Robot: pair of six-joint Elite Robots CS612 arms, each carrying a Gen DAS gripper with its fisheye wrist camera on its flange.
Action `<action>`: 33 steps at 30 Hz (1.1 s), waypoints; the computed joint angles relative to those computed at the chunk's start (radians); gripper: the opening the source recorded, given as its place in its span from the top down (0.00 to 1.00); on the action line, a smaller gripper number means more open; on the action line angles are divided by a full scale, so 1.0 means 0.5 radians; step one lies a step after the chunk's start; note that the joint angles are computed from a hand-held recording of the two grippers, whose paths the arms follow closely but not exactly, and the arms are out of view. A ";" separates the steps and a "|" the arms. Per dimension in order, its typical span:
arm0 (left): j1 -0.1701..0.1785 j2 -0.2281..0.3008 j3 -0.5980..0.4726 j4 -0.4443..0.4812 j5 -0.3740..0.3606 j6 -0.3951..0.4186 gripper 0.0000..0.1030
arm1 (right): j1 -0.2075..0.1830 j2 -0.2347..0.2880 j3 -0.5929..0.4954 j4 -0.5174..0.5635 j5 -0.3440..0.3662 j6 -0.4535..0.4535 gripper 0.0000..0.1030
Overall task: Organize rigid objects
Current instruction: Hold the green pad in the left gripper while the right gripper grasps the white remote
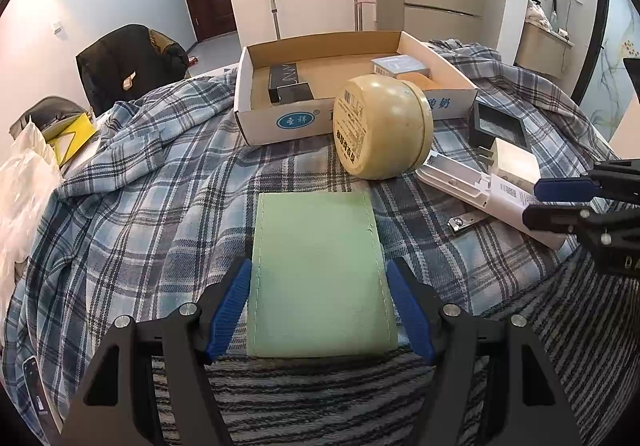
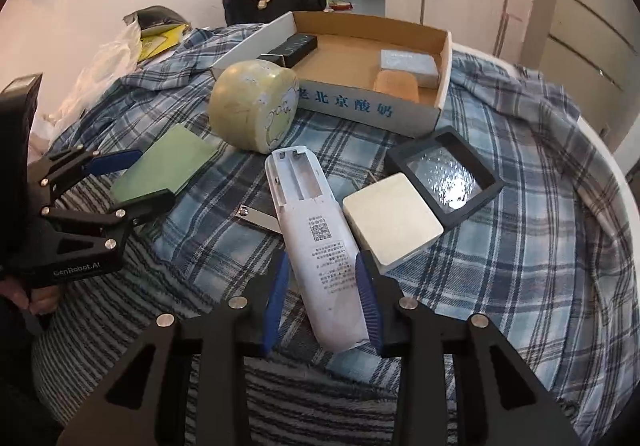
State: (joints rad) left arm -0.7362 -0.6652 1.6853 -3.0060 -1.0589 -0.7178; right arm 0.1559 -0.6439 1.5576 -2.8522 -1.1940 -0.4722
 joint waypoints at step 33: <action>-0.003 0.000 -0.006 0.016 0.006 0.002 0.30 | 0.021 0.047 -0.079 0.174 0.121 -0.056 0.54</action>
